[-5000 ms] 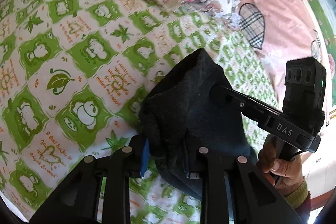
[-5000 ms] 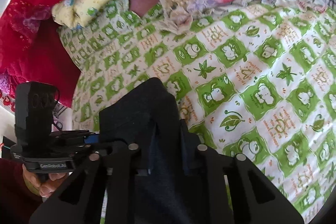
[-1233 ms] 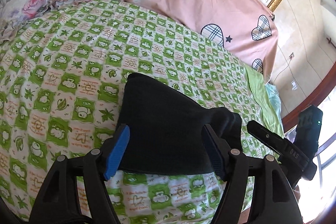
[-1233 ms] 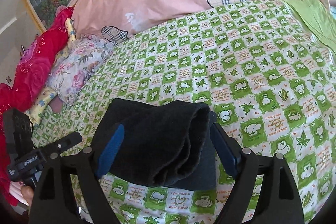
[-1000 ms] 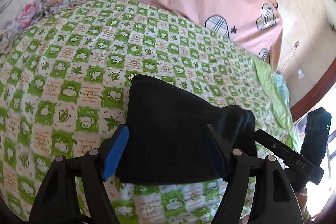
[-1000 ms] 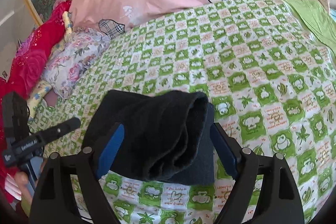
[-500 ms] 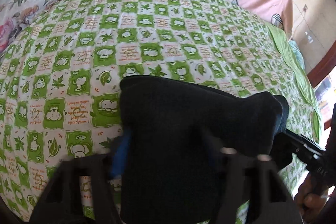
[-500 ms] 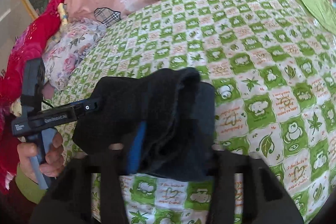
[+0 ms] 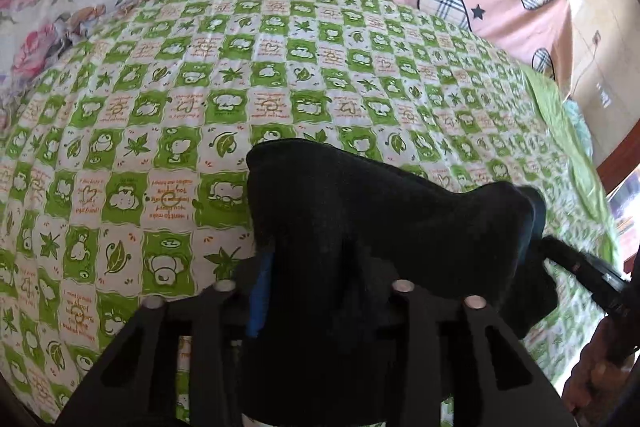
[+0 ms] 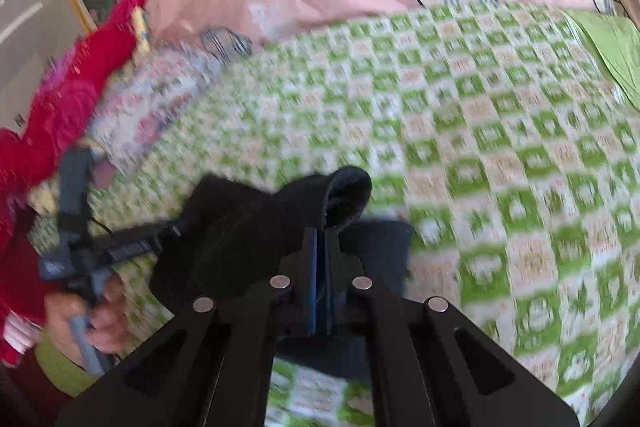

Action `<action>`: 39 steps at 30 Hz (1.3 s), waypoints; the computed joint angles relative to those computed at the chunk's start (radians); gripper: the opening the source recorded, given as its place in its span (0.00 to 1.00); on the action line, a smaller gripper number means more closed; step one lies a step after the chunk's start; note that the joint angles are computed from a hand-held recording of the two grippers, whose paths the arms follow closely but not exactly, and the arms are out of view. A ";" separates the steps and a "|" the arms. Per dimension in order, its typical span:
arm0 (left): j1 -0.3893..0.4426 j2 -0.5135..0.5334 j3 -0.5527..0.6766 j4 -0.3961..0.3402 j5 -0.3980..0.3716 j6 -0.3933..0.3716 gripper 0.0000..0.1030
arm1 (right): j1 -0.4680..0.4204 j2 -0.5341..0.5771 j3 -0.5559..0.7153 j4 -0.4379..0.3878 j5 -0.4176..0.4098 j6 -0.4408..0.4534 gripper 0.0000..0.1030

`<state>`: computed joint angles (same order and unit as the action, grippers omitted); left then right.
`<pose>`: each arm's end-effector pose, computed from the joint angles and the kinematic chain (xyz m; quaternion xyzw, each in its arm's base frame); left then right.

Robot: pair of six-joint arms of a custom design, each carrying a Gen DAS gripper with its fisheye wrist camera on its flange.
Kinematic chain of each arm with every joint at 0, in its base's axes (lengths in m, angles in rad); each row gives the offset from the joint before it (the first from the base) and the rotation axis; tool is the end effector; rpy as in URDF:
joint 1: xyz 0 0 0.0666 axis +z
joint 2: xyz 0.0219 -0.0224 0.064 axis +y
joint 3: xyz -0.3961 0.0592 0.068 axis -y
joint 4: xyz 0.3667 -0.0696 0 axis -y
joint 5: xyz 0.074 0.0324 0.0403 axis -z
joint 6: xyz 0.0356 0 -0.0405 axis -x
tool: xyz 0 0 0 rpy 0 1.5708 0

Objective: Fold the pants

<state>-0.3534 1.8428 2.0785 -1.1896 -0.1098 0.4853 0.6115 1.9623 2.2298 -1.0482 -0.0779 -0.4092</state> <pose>0.5768 -0.2090 0.4902 -0.0793 0.9482 -0.0757 0.2981 0.5449 0.3850 0.4905 -0.1080 0.9161 0.2192 0.3180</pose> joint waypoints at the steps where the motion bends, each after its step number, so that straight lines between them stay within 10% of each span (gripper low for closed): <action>1: -0.006 0.001 0.000 0.002 -0.005 -0.009 0.49 | -0.003 -0.018 -0.045 0.013 0.006 -0.009 0.01; 10: 0.003 -0.026 -0.033 0.008 0.014 -0.006 0.57 | -0.039 -0.087 -0.155 0.110 0.014 -0.140 0.06; 11: 0.006 -0.036 -0.044 0.011 0.015 0.003 0.59 | -0.040 -0.084 -0.141 0.102 0.008 -0.152 0.26; 12: 0.009 -0.047 -0.057 0.016 0.017 0.009 0.61 | -0.039 -0.081 -0.132 0.100 -0.003 -0.167 0.69; 14: 0.017 -0.066 -0.078 0.027 0.021 0.027 0.66 | -0.033 -0.110 -0.187 0.197 -0.019 -0.207 1.00; 23: 0.056 -0.086 -0.113 0.045 0.107 0.081 0.75 | 0.006 0.012 -0.030 0.060 -0.004 -0.190 0.97; 26: 0.061 -0.070 -0.108 0.038 0.143 0.079 0.76 | -0.004 0.031 -0.031 0.032 -0.053 -0.199 0.68; 34: 0.066 -0.044 -0.143 0.091 0.226 0.061 0.78 | -0.075 -0.073 -0.289 0.247 -0.229 -0.282 0.46; 39: 0.059 -0.042 -0.158 0.115 0.216 0.063 0.73 | -0.063 -0.059 -0.256 0.213 -0.197 -0.242 0.46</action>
<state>-0.2942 1.8012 1.9206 -1.0744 0.1058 0.5487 0.5480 1.9032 1.9736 -0.8355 -0.2753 -0.6508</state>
